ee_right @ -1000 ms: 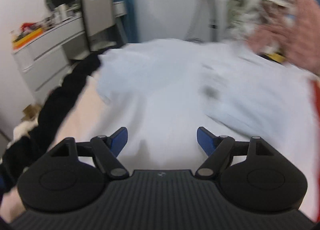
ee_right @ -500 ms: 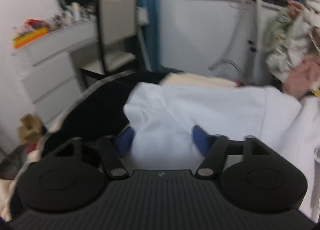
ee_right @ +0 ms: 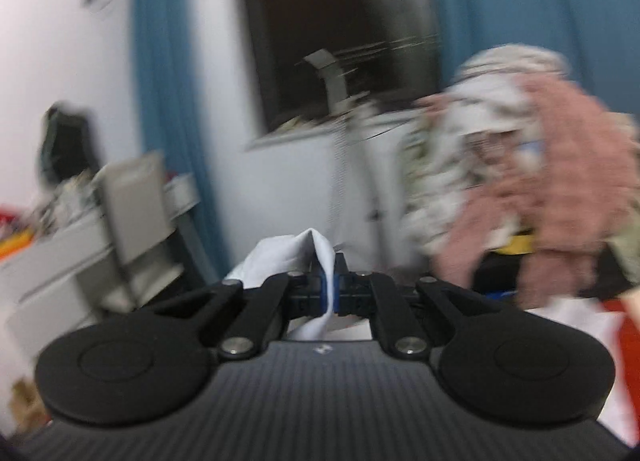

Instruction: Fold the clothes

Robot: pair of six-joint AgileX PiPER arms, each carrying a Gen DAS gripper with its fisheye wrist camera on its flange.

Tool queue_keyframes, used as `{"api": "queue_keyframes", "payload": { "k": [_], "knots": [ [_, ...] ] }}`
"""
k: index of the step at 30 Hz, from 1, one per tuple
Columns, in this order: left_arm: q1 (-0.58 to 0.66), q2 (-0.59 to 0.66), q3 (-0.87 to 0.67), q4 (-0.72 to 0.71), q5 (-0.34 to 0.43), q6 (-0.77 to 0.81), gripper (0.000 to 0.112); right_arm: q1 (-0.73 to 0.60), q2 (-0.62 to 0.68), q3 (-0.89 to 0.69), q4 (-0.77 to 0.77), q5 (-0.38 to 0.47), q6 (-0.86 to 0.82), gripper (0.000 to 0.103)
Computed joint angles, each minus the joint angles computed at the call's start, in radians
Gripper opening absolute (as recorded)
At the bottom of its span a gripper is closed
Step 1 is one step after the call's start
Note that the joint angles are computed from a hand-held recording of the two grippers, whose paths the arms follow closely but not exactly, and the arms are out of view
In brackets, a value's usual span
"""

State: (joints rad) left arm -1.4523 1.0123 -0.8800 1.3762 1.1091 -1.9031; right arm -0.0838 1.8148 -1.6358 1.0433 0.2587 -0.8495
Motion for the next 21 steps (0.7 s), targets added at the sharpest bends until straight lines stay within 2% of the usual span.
{"api": "queue_keyframes", "payload": {
  "k": [3, 7, 13, 16, 17, 18, 21],
  "knots": [
    [-0.036, -0.005, 0.015, 0.035, -0.023, -0.005, 0.103, -0.155, -0.007, 0.070, 0.131, 0.002, -0.098, 0.006],
    [0.021, 0.023, 0.006, -0.014, -0.128, 0.024, 0.103, -0.280, 0.083, 0.092, 0.094, 0.023, -0.034, 0.006],
    [0.166, 0.077, 0.008, -0.081, -0.290, 0.051, 0.103, -0.304, 0.187, 0.094, 0.117, 0.036, -0.102, 0.017],
    [0.212, 0.116, -0.001, -0.105, -0.335, 0.102, 0.103, -0.287, 0.161, 0.137, 0.162, 0.025, -0.217, 0.048],
    [0.217, 0.130, -0.007, -0.112, -0.338, 0.123, 0.103, -0.292, 0.145, 0.147, 0.159, 0.043, -0.217, 0.070],
    [0.221, 0.143, -0.013, -0.119, -0.340, 0.143, 0.103, -0.297, 0.130, 0.155, 0.149, 0.062, -0.208, 0.083],
    [0.225, 0.158, -0.021, -0.118, -0.350, 0.159, 0.103, -0.303, 0.050, 0.197, 0.071, 0.088, -0.158, 0.082]
  ]
}}
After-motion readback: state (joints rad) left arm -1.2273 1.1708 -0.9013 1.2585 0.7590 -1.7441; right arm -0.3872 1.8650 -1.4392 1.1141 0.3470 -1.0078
